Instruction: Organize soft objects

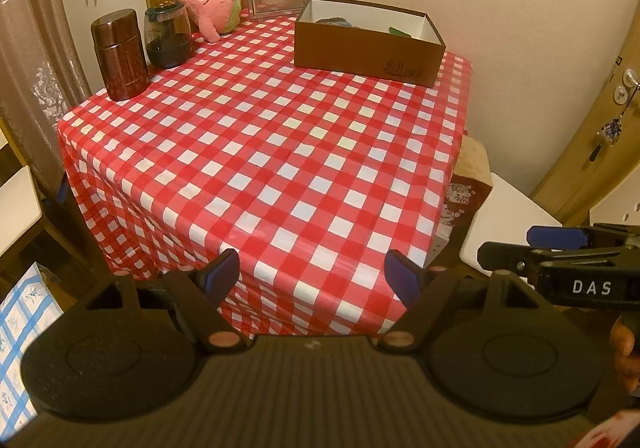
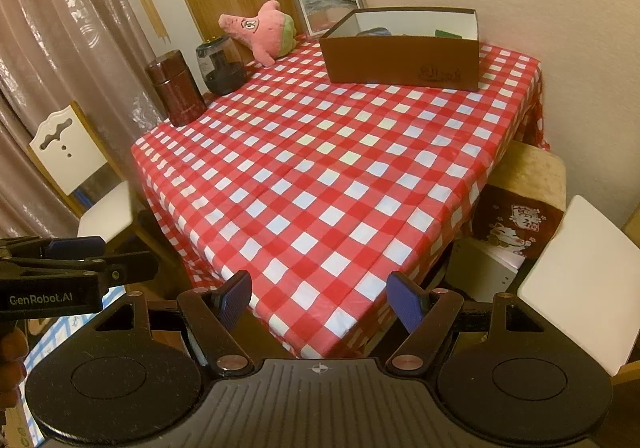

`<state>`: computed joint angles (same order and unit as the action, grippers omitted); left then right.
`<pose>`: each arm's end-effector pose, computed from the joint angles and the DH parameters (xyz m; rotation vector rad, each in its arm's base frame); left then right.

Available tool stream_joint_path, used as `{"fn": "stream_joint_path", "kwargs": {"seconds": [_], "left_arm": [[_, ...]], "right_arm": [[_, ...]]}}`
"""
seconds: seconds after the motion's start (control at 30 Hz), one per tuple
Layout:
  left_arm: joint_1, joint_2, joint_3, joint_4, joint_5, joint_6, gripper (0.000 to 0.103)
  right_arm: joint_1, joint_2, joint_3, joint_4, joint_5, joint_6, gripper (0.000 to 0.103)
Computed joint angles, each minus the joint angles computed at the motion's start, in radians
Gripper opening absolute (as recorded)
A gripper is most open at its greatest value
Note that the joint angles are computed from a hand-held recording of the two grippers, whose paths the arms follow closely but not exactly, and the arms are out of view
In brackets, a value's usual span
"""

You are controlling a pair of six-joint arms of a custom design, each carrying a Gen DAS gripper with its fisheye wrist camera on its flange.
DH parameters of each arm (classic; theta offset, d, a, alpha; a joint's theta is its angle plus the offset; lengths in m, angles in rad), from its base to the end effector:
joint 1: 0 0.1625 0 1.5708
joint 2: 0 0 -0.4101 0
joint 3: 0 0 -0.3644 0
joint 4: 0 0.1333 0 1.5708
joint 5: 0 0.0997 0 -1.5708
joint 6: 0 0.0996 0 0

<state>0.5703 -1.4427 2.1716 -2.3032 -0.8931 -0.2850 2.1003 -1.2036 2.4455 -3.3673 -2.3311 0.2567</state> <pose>-0.2514 -0.3938 0.2493 0.8908 2.3873 -0.5418 0.2516 -0.3019 0.1915 0.0572 -2.4694 1.0209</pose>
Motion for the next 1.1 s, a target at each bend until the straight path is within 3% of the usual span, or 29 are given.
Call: {"fn": "stream_joint_path", "kwargs": {"seconds": [1.1], "left_arm": [[-0.013,0.004,0.011,-0.021,-0.014,0.003,0.078]], "right_arm": [[0.016,-0.006,0.003,0.004,-0.019,0.022,0.074]]}}
